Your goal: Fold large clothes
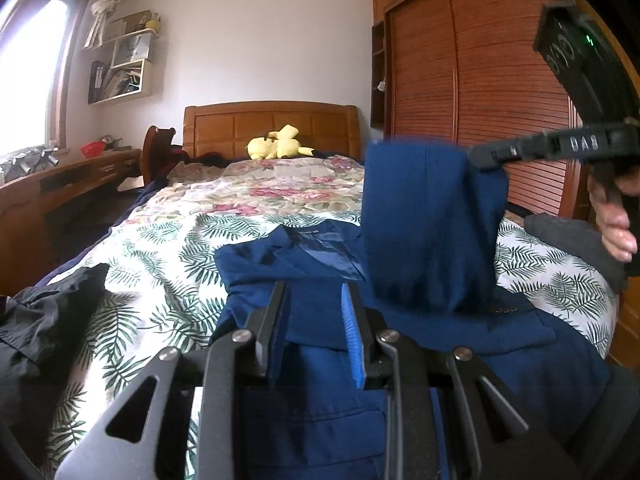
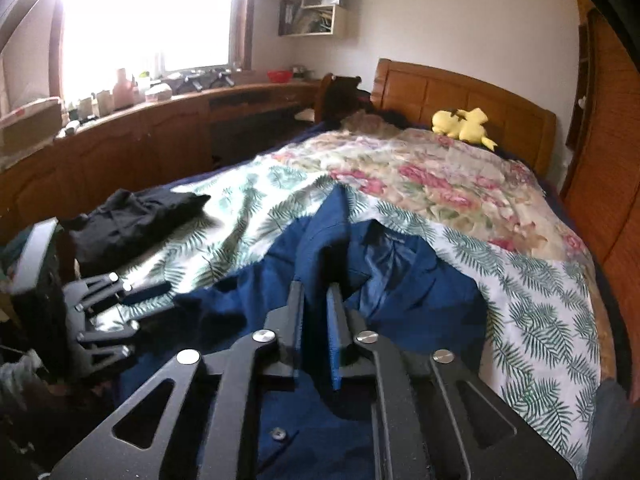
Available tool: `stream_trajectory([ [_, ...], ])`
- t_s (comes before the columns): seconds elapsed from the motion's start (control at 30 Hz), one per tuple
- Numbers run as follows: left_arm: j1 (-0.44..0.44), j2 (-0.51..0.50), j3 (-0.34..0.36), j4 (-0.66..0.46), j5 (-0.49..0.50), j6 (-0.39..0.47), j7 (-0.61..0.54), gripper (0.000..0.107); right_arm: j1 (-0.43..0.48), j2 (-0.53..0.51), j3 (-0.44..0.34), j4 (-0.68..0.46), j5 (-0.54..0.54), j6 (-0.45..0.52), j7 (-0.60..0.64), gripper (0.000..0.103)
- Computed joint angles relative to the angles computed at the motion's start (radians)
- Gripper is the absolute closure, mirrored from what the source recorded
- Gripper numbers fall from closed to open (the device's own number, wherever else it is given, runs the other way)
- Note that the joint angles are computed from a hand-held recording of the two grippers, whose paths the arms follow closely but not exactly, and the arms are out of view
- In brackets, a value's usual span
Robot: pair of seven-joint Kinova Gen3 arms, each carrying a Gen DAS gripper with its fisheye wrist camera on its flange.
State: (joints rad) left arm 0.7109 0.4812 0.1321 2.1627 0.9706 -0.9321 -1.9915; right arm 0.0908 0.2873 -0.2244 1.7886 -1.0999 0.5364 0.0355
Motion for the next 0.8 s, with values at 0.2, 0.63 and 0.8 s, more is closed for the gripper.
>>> stream_trajectory([
  [0.2, -0.003, 0.001, 0.000, -0.011, 0.010, 0.023, -0.025, 0.083, 0.049, 0.040, 0.018, 0.014, -0.028, 0.034, 0.021, 0.057],
  [0.63, 0.001, 0.048, -0.003, -0.102, -0.028, 0.142, -0.069, 0.083, 0.219, 0.179, -0.061, 0.122, -0.100, -0.136, 0.168, 0.057],
  [0.8, -0.007, 0.071, -0.005, -0.153, -0.090, 0.212, -0.025, 0.083, 0.301, 0.228, -0.132, 0.148, -0.195, -0.195, 0.284, 0.057],
])
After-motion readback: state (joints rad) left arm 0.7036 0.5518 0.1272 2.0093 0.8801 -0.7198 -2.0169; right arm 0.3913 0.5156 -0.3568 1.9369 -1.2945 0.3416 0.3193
